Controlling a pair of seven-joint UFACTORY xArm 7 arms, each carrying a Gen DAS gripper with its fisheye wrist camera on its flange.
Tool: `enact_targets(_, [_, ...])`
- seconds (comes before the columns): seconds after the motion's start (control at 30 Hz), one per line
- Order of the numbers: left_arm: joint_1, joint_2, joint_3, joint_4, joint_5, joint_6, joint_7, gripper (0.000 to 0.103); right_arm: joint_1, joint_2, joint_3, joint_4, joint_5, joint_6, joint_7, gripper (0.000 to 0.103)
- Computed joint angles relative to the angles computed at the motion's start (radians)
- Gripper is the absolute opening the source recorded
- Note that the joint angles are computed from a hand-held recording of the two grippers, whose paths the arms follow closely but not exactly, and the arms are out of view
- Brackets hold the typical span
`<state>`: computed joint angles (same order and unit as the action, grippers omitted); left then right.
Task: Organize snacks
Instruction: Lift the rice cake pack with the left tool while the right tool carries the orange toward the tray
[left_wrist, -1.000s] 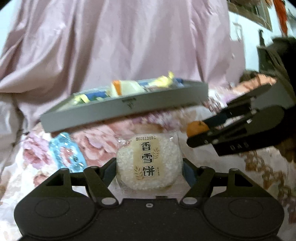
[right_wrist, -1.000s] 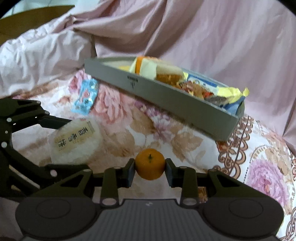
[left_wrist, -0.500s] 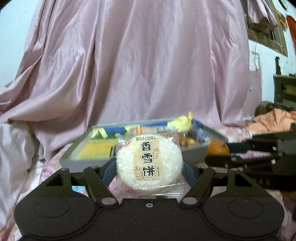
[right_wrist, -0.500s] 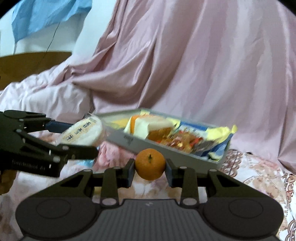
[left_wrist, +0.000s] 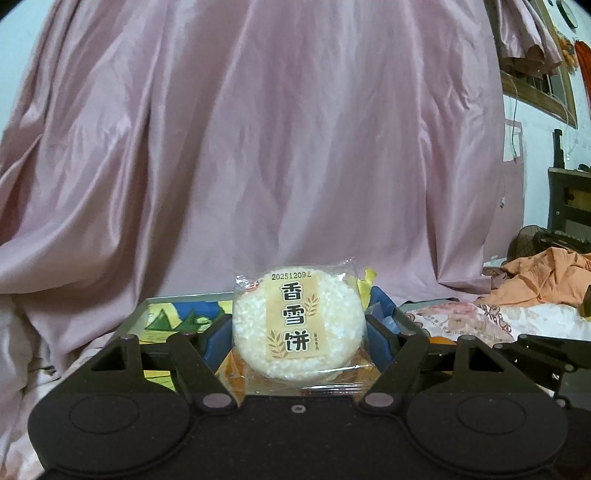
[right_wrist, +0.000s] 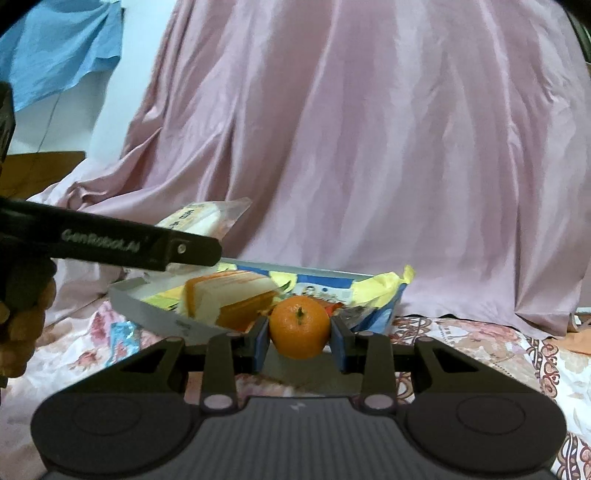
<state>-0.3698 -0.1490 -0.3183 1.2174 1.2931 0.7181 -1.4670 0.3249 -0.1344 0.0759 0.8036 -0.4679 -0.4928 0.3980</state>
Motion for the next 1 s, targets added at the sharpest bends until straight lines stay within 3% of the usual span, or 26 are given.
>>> enact_targets(0.1, [-0.002, 0.045, 0.012, 0.044, -0.026, -0.01, 0.036, 0.075, -0.012, 0.01, 0.024, 0.004, 0.069, -0.006, -0.052, 0.039])
enact_targets(0.43, [-0.058, 0.154, 0.076, 0.155, -0.116, 0.004, 0.117, 0.075, -0.019, 0.047, 0.033, 0.042, 0.091, 0.004, -0.083, 0.039])
enact_targets(1.0, [-0.087, 0.175, 0.111, 0.174, -0.174, 0.016, 0.153, 0.075, -0.013, 0.06, 0.034, 0.068, 0.09, 0.055, -0.091, 0.039])
